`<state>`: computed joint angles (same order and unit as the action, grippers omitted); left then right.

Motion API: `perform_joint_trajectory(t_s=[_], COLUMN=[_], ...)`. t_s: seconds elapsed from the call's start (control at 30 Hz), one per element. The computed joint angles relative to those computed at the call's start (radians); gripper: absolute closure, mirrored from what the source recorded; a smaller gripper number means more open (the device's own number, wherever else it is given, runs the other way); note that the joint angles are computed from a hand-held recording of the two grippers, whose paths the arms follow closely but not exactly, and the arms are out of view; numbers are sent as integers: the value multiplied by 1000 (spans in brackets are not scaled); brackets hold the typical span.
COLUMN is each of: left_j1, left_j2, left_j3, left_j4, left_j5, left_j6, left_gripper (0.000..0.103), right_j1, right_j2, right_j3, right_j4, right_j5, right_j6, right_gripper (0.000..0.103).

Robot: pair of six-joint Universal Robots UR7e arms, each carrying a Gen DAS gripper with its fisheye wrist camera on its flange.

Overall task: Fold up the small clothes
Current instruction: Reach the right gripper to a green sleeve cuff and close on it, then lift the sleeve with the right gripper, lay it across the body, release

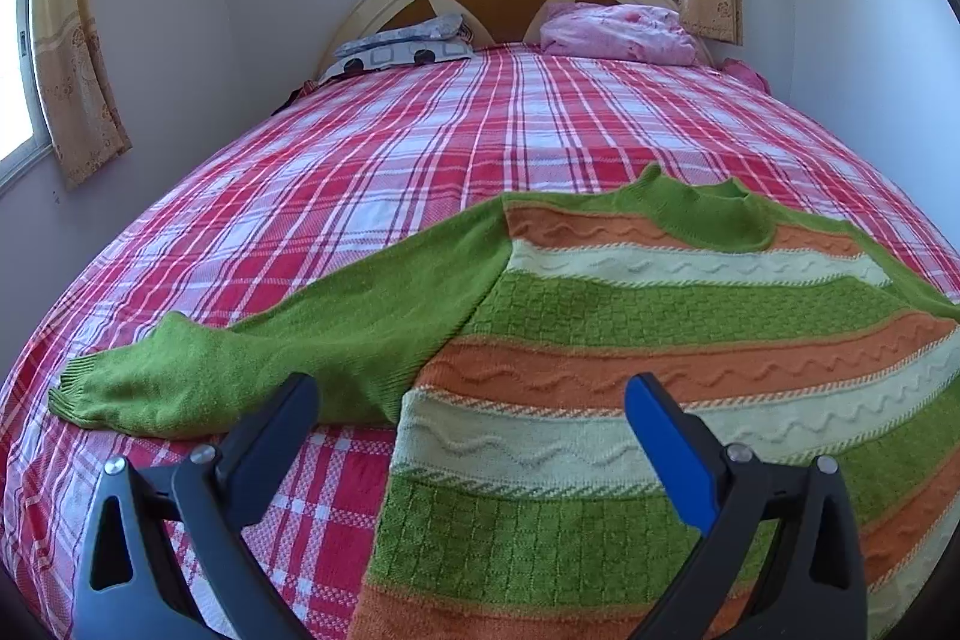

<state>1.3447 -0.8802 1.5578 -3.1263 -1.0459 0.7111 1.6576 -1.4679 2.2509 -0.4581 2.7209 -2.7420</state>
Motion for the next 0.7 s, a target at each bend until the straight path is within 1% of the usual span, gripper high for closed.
perform_joint_trajectory(t_s=[0.03,0.1,0.13,0.2,0.27,0.33,0.37,0.4,0.47,0.57,0.7], left_j1=[0,2,2,3,5,5,4,3,0,-3,-2], left_j2=[4,7,8,10,11,12,12,12,6,-15,-43], left_j3=[-5,-7,-8,-14,-19,-23,-23,-23,-18,1,11], left_j4=[5,7,9,18,25,34,35,36,37,28,35], left_j5=[5,6,10,13,9,11,15,16,13,-6,-33], left_j6=[-5,-11,-14,-23,-32,-39,-41,-41,-38,-41,-48], left_gripper=[0,0,0,0,0,0,0,0,0,0,0], right_j1=[-14,-61,-76,-87,-96,-100,-103,-104,-114,-113,-44], right_j2=[-6,-40,-47,-48,-50,-32,-24,-13,-12,-36,-45], right_j3=[1,17,21,18,15,-6,-15,-26,-24,-2,-3], right_j4=[11,17,13,0,-5,5,11,22,17,-11,-79], right_j5=[-15,-93,-120,-135,-166,-178,-181,-176,-192,-223,-195], right_j6=[10,16,10,-15,-38,-67,-81,-92,-97,-100,-168], right_gripper=[39,45,46,46,46,52,63,76,86,92,94])
